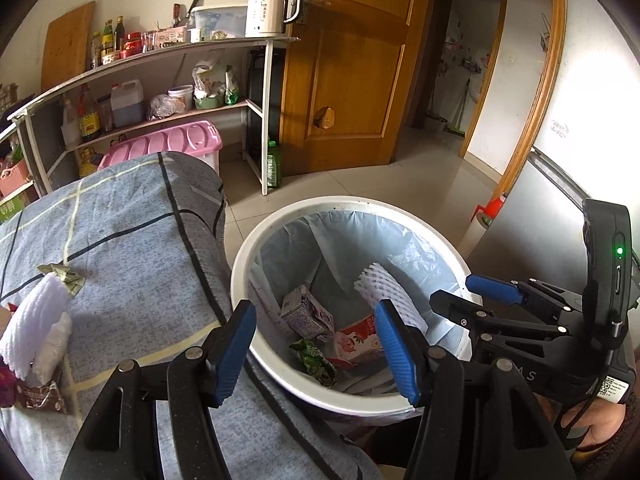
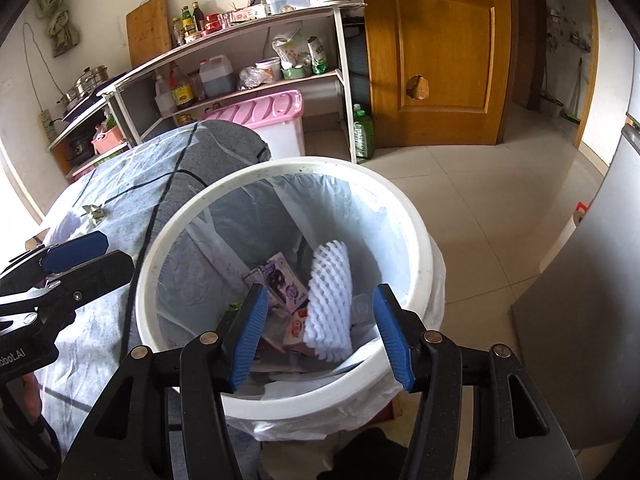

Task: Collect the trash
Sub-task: 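Carry the foam net and green wrapper over the white bin and open both grippers, then move both tools back over the trash pile on the bed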

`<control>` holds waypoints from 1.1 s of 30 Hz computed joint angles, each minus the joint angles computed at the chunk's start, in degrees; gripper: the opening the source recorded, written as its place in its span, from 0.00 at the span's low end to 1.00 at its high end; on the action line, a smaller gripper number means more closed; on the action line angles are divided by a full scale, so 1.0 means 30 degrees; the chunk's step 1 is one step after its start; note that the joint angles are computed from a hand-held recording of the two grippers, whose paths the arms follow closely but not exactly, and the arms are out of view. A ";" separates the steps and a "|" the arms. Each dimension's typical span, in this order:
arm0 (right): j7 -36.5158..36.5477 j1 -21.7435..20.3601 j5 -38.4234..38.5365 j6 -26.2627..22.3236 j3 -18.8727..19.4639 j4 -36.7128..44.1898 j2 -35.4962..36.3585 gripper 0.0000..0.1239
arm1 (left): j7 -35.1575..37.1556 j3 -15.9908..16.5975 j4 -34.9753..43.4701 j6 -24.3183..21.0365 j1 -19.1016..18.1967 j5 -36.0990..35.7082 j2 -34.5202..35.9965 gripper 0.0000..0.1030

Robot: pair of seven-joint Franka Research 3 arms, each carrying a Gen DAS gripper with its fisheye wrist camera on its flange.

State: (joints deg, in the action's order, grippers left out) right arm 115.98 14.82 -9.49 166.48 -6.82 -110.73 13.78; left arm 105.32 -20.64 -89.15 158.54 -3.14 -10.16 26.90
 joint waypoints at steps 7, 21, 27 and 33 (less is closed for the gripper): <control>-0.0222 0.0355 -0.0022 0.0710 0.0285 -0.0088 -0.0253 0.45 | 0.0281 -0.0056 -0.2106 0.1196 0.0830 -0.0883 -0.1598 0.60; -0.4090 0.0884 0.2684 0.1057 0.1875 0.2016 0.1117 0.45 | -0.0447 0.1203 -0.5977 0.3599 0.2250 -0.1758 -0.4551 0.60; -0.5860 0.1377 0.3811 0.0574 0.2335 0.3759 0.2247 0.45 | -0.0956 0.1956 -0.6828 0.3900 0.2807 -0.2034 -0.5225 0.60; -0.7617 0.1792 0.4722 -0.0271 0.2840 0.6059 0.3703 0.45 | -0.1810 0.2811 -0.7361 0.4033 0.3230 -0.1628 -0.5562 0.60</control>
State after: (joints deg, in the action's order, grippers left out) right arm 93.13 20.20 4.67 165.67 1.70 -92.55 24.89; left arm 99.89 -12.21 -111.24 170.64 6.55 -15.04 10.21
